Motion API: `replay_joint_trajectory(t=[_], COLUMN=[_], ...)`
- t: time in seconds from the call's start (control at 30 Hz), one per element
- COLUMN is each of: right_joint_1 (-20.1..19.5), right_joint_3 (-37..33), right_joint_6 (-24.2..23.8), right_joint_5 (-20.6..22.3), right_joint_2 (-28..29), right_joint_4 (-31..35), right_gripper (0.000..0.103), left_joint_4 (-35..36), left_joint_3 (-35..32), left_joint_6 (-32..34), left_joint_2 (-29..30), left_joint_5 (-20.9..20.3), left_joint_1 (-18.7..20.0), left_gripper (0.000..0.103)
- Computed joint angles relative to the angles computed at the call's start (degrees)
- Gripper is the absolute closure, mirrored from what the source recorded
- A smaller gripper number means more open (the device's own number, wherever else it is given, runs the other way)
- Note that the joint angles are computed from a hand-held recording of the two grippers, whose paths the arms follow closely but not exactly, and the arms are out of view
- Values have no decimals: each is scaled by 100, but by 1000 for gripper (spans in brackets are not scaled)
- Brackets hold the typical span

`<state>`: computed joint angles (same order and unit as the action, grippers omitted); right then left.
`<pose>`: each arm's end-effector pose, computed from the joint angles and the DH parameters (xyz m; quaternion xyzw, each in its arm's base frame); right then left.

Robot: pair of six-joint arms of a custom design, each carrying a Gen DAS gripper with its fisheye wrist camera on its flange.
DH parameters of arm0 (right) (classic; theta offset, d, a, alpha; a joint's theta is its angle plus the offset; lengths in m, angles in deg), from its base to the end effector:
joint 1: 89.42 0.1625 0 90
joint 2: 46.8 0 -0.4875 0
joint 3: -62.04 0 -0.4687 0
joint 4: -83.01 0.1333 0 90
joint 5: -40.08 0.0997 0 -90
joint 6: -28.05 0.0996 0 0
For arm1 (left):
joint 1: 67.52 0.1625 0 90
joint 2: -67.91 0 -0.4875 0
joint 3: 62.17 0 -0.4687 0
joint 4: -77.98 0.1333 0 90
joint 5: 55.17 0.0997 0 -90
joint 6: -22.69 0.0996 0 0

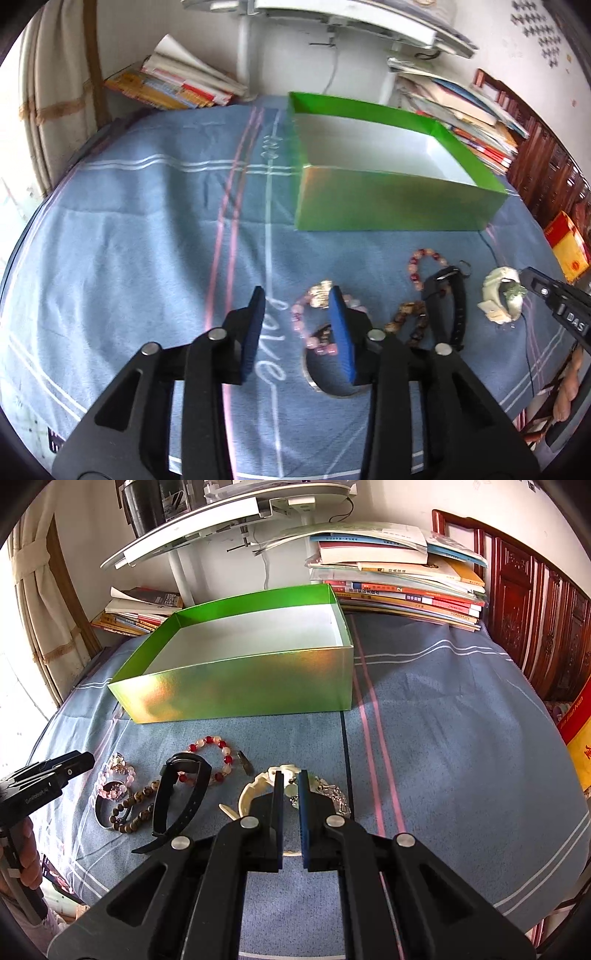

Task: Organize jewelry
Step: 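Close the left tool on the pink bracelet while the right tool grips the green charm, then carry both items into the green box and open both tools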

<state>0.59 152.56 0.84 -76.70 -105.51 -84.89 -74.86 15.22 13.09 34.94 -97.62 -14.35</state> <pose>0.0886 -0.7847 0.3422 0.1225 -0.8914 0.3200 0.2967 -0.3498 -0.8120 0.0675 0.1499 0.8931 -0.2915 0.3080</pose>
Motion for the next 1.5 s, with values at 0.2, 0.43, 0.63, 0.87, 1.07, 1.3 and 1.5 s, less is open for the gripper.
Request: replay_joint_trajectory(t=[0.2,0.43,0.63,0.87,1.07,1.3,1.5], right_joint_1=[1,-8,-1,91,200,305,319], right_joint_3=[0,8,24,22,-19,-70,-260], right_joint_6=[0,-19,-14,-125,-287,-479,-503], right_joint_5=[-4,6,32,70,167,308,246], right_joint_2=[4,2,-3,-36,-52,-100,21], right_joint_4=[-5,5,-34,-214,-406,-585,-365], right_gripper=[96,96,96,96,96,96,96], left_joint_4=[401,429,520,43,-397,-568,-362], left_joint_3=[-3,-111,-179,-89,-134,-216,-401], left_joint_6=[-309,-58,12,284,804,998,945], left_joint_2=[-33,114,164,21,-40,-32,20], left_joint_5=[77,-53,-130,-324,-376,-352,-463], left_joint_1=[95,102,82,-10,-191,-311,-293], left_gripper=[66,68,95,95,95,95,95])
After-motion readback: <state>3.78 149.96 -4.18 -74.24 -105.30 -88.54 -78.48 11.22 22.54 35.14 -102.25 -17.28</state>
